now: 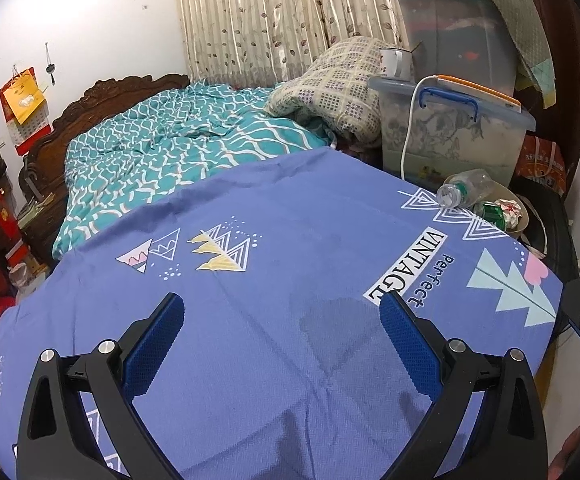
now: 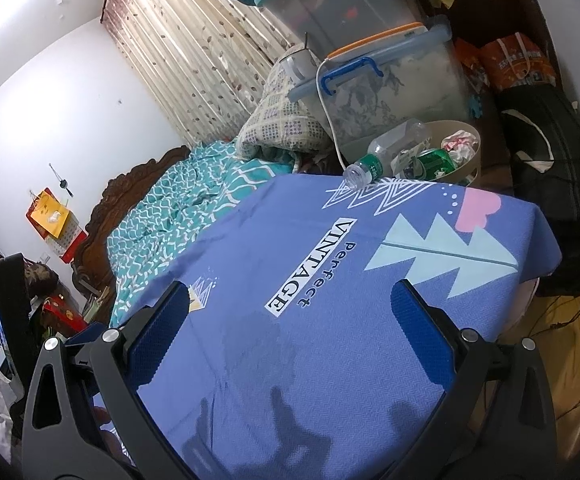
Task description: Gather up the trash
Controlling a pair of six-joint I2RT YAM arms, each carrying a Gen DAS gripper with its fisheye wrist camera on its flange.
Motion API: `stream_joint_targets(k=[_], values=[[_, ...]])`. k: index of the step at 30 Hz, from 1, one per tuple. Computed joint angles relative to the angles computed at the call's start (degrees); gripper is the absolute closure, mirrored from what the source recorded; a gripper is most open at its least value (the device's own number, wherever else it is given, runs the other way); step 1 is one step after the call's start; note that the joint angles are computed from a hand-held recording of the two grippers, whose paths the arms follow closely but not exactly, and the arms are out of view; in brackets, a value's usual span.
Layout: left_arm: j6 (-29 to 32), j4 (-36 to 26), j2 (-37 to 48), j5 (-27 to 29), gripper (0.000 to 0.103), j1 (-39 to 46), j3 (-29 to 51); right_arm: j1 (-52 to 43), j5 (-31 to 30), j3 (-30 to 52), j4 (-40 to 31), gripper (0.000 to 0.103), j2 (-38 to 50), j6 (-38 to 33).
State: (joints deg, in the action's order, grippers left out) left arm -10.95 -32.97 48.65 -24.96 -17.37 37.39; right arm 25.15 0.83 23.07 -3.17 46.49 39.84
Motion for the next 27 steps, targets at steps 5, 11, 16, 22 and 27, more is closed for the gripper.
stream_joint_targets(k=[5,11,16,22,27], values=[[0.0,0.1,0.2,0.8,0.009,0.8,0.1,-0.2,-0.4,0.2,-0.1,0.003,0.7,0.1],[0.2,0.2,0.3,1.0,0.009,1.1,-0.1,-0.2,-0.4,0.2,0.0,0.003,0.8,-0.1],[0.2,0.3,-0.1,0.4,0.009,0.7,-0.5,-0.1,-0.4,0.1,0.3,0.003,1.1,-0.1],[0.1,-0.1,0.0,2.5,0.009,1.4,-0.5,-0.1,-0.7,0.1,0.7,0.003,1.8,-0.2],[0.3,0.0,0.3,5.4,0.009,2.9,-0.5,0.3,-0.2,0.3,0.6,0.003,2.3,-0.6]])
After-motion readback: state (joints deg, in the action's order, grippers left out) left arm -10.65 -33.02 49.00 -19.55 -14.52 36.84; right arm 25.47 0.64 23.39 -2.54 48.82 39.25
